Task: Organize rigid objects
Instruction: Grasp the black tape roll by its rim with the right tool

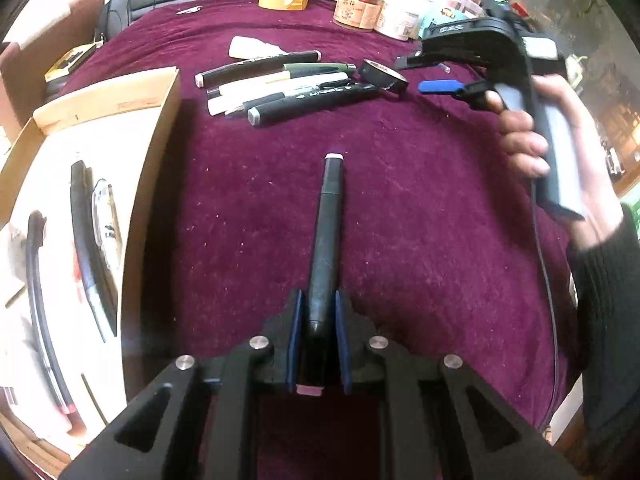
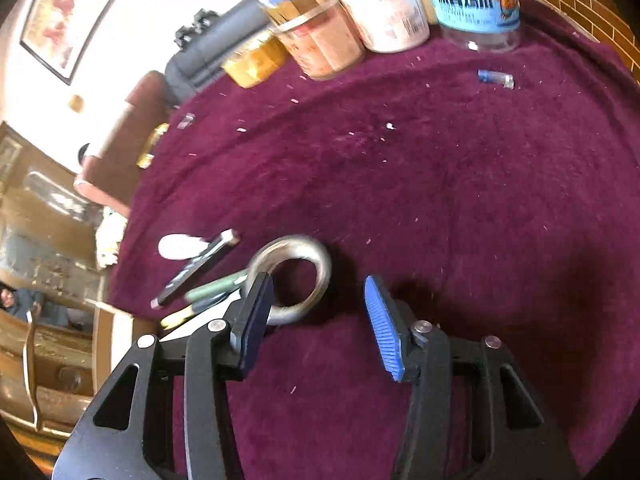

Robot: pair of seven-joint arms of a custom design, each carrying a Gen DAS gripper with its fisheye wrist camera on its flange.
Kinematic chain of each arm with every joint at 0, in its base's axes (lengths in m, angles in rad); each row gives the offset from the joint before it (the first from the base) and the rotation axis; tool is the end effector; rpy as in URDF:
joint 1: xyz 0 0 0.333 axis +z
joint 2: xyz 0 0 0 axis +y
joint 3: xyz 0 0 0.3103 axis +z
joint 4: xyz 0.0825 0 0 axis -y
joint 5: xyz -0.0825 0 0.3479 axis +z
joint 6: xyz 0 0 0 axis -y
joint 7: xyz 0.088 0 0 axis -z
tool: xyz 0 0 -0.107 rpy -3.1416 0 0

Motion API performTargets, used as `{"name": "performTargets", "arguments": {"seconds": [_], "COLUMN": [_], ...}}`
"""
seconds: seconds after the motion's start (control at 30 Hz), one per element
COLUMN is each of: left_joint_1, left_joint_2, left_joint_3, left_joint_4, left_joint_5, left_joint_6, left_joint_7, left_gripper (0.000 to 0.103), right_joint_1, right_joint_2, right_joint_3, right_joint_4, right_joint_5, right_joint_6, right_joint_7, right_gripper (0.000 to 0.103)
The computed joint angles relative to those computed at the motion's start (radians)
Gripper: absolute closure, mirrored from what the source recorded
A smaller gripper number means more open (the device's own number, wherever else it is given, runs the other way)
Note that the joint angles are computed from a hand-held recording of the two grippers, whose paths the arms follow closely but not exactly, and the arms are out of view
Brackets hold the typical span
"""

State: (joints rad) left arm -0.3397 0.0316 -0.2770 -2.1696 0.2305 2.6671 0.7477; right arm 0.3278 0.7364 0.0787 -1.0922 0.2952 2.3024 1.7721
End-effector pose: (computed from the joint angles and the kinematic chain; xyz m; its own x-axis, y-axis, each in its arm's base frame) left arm 0.4438 -0.3216 0.4461 -0.0167 -0.9801 0.1976 -0.9031 -0.0701 -0.4237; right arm 0.6986 0.2841 0.4457 0.1005 -0.9072 -0.4086 -0.9376 0.0511 -0.3441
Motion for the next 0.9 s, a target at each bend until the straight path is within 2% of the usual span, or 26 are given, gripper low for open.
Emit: {"name": "performTargets", "arguments": {"seconds": [0.07,0.1,0.17,0.3,0.4,0.57,0.63,0.73,0.9], "left_joint_1": [0.005,0.005,0.002,-0.009,-0.016,-0.014,0.001,0.013,0.02], "left_joint_2": [0.018,0.029,0.043,0.075,0.081,0.061,0.032,-0.03,-0.179], "left_joint_3": [0.005,0.006,0.007,0.013,0.016,0.023,0.019,0.018,0.023], "left_joint_4": [0.019,0.035,0.06,0.11,0.117,0.071,0.015,-0.064,-0.187], "left_joint_5": [-0.003,0.007,0.032,0.097,0.137,0.189,0.133,0.098,0.018], "left_joint_6": [-0.005,-0.017,-0.043,-0.088,-0.096,-0.032,0.046,0.129,0.182], "left_joint_7": [0.013,0.016,0.007,-0.043,-0.079,-0.153,-0.145,-0.173,-0.184], "left_gripper": [0.088,0.087,0.087,0.087,0.088,0.089,0.09,0.09,0.09], "right_joint_1": [-0.006,0.002,0.025,0.027,0.009,-0.029,-0.041,-0.049,-0.014], "right_joint_2": [0.034,0.044,0.042,0.001,-0.084,-0.287,-0.354,-0.438,-0.508], "right_joint_3": [0.011,0.004,-0.012,-0.011,0.008,0.057,0.081,0.105,0.114], "right_joint_4": [0.048,0.064,0.065,-0.005,-0.148,-0.454,-0.554,-0.67,-0.745], "right_joint_5": [0.009,-0.003,-0.041,-0.047,-0.009,0.109,0.179,0.29,0.404], "right_joint_6": [-0.036,-0.043,-0.048,-0.03,0.038,0.177,0.222,0.253,0.254], "right_joint_7": [-0.006,-0.008,-0.015,-0.023,-0.064,-0.184,-0.243,-0.333,-0.436], "right_gripper": [0.067,0.072,0.087,0.093,0.094,0.094,0.094,0.093,0.093]}}
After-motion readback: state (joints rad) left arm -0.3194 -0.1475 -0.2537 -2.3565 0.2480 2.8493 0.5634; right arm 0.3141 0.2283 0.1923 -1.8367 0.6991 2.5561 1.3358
